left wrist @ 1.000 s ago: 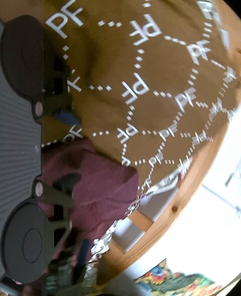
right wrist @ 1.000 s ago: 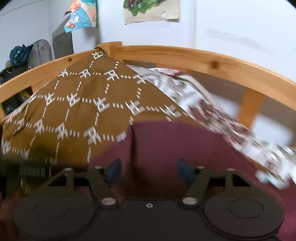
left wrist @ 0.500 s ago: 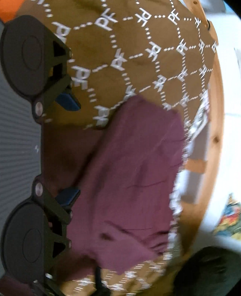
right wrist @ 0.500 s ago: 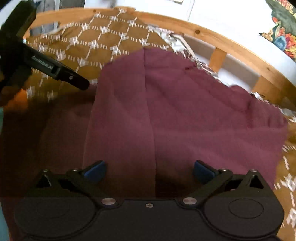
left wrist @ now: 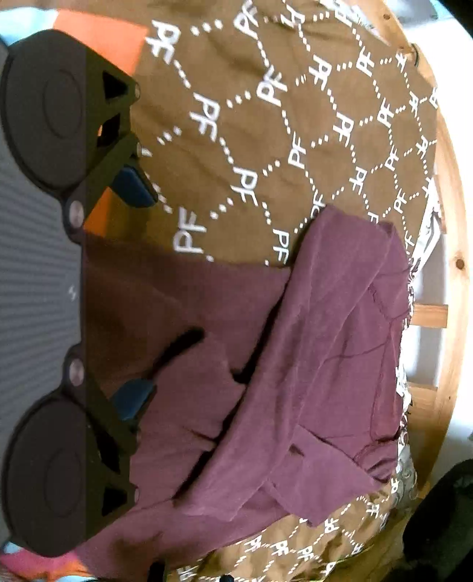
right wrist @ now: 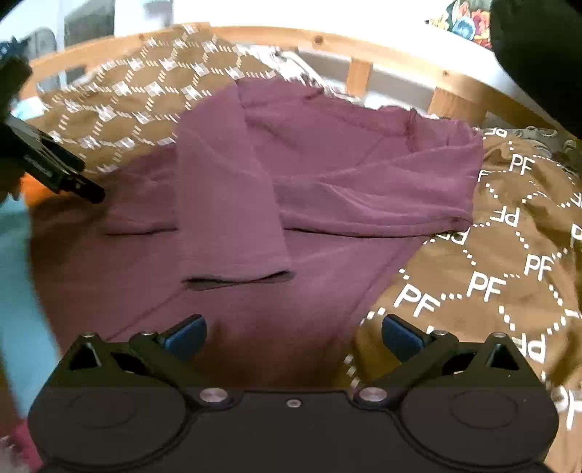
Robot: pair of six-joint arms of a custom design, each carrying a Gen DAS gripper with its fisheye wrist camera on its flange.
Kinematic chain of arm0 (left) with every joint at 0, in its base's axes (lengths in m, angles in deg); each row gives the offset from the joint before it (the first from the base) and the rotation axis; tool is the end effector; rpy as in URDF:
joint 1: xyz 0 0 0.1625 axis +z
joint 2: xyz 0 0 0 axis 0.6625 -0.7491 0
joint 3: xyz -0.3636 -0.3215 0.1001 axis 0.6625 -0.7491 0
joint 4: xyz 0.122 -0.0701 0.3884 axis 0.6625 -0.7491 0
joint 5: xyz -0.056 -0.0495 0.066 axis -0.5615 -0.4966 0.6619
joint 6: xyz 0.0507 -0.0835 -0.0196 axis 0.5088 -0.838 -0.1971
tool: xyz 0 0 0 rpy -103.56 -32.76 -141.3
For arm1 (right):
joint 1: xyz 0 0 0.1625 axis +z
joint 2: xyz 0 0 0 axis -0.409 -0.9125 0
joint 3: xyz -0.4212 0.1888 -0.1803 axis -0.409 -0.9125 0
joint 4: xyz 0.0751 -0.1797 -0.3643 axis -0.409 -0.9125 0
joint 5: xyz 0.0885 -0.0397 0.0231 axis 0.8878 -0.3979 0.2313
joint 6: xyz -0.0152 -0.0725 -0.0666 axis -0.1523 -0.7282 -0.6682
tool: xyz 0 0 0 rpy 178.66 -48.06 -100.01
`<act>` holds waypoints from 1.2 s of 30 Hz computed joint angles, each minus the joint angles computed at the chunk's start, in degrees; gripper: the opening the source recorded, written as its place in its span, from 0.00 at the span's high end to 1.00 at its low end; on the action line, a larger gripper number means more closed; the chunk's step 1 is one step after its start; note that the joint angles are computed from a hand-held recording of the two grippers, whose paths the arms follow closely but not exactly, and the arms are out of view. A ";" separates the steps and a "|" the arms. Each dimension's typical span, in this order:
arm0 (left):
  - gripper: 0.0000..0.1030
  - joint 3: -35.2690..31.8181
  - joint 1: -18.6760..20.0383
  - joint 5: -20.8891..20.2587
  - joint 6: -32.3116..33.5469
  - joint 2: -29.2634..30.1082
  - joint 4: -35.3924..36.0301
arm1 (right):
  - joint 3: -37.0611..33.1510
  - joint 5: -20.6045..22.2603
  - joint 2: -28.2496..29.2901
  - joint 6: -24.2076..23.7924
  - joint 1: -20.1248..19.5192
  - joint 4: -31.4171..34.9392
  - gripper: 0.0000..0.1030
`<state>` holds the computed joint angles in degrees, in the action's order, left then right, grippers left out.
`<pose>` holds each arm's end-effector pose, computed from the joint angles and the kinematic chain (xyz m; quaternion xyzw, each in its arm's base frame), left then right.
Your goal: Fold small clothes
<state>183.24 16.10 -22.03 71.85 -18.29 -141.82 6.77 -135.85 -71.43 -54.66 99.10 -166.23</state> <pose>-0.1889 -0.6942 0.0205 0.1088 0.8807 -0.2889 0.3592 -0.0638 -0.7347 0.2401 0.4596 -0.8276 0.2150 0.2399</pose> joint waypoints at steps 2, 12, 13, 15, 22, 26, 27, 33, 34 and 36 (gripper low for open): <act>0.01 2.65 -1.12 1.41 -0.67 -0.89 -0.76 | 2.92 1.92 -2.13 -2.47 -0.83 0.76 0.01; 0.01 10.92 -5.23 0.53 -0.92 -2.30 -5.24 | 15.80 -0.45 -4.80 -12.29 -2.45 -12.65 0.01; 0.01 11.17 -5.40 0.53 -0.58 -2.22 -5.42 | 16.79 -1.14 -4.23 -13.60 -2.41 -16.03 0.01; 0.01 11.56 -5.66 0.75 0.30 -2.05 -5.87 | 17.91 -1.37 -3.15 -15.85 -2.55 -21.28 0.01; 0.01 12.06 -5.81 0.77 2.88 -1.82 -6.71 | 18.70 1.16 0.11 -19.16 -3.68 -32.78 0.01; 0.01 12.25 -5.63 0.19 3.69 -1.84 -6.63 | 18.81 3.79 0.98 -20.39 -4.38 -36.00 0.01; 0.01 12.33 -5.60 -0.08 3.90 -1.88 -6.46 | 18.76 4.28 1.36 -20.38 -4.47 -37.08 0.01; 0.01 13.00 -5.73 -1.09 7.88 -1.53 -7.76 | 18.11 6.92 3.88 -21.73 -4.95 -42.53 0.02; 0.01 13.05 -5.85 -1.09 8.89 -1.32 -8.28 | 18.17 7.67 3.85 -21.82 -5.07 -42.14 0.06; 0.01 13.22 -6.14 -1.07 11.42 -0.87 -9.56 | 18.38 8.31 3.20 -21.57 -4.98 -39.99 0.17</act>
